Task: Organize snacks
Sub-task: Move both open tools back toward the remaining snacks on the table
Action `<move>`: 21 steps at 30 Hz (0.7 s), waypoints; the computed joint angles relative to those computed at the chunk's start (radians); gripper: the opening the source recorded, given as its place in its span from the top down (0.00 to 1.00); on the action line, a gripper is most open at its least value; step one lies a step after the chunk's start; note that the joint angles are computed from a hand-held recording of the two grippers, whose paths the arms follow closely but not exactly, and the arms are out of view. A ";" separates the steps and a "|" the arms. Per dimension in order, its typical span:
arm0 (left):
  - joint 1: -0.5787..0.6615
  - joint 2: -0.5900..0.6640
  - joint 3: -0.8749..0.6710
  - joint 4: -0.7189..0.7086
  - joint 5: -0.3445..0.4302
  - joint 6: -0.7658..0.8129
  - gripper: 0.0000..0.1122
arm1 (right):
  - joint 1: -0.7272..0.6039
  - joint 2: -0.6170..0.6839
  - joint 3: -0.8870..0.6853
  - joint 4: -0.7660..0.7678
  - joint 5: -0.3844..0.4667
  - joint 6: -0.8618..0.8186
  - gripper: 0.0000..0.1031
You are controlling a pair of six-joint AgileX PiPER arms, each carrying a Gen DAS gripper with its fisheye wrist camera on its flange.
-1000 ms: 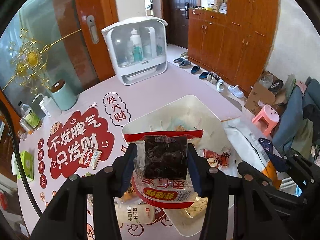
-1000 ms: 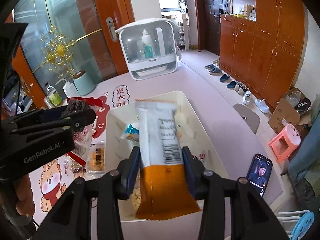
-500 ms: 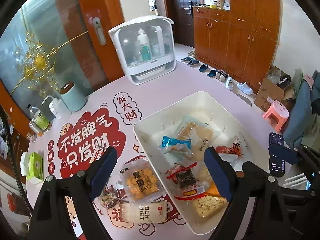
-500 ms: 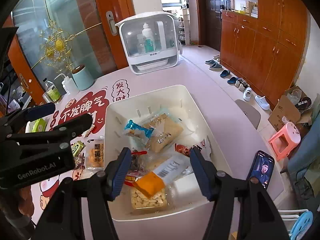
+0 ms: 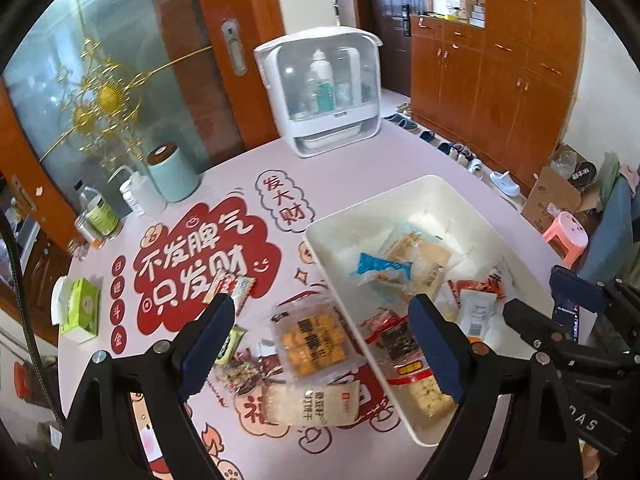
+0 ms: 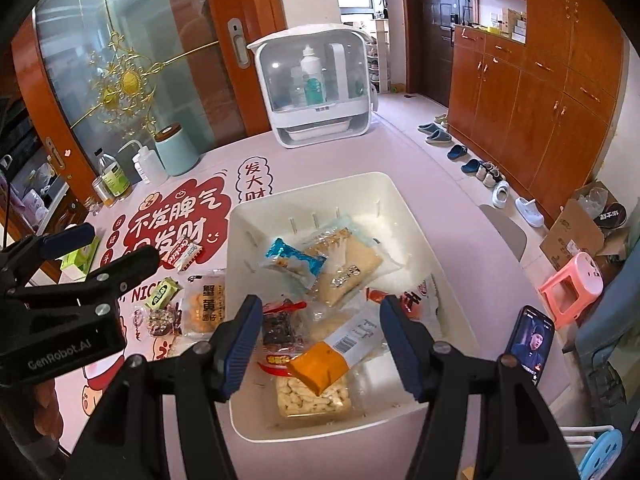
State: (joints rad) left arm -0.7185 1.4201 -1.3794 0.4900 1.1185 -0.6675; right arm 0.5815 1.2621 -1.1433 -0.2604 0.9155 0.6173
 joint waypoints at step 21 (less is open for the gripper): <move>0.552 -0.303 0.283 -0.199 -0.088 0.274 0.22 | 0.267 0.274 -0.328 -0.102 0.112 0.045 0.40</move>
State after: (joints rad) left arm -0.1667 1.1173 -1.0967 0.2911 1.0305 -0.3931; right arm 0.8485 1.5359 -1.4716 -0.3626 1.0274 0.6624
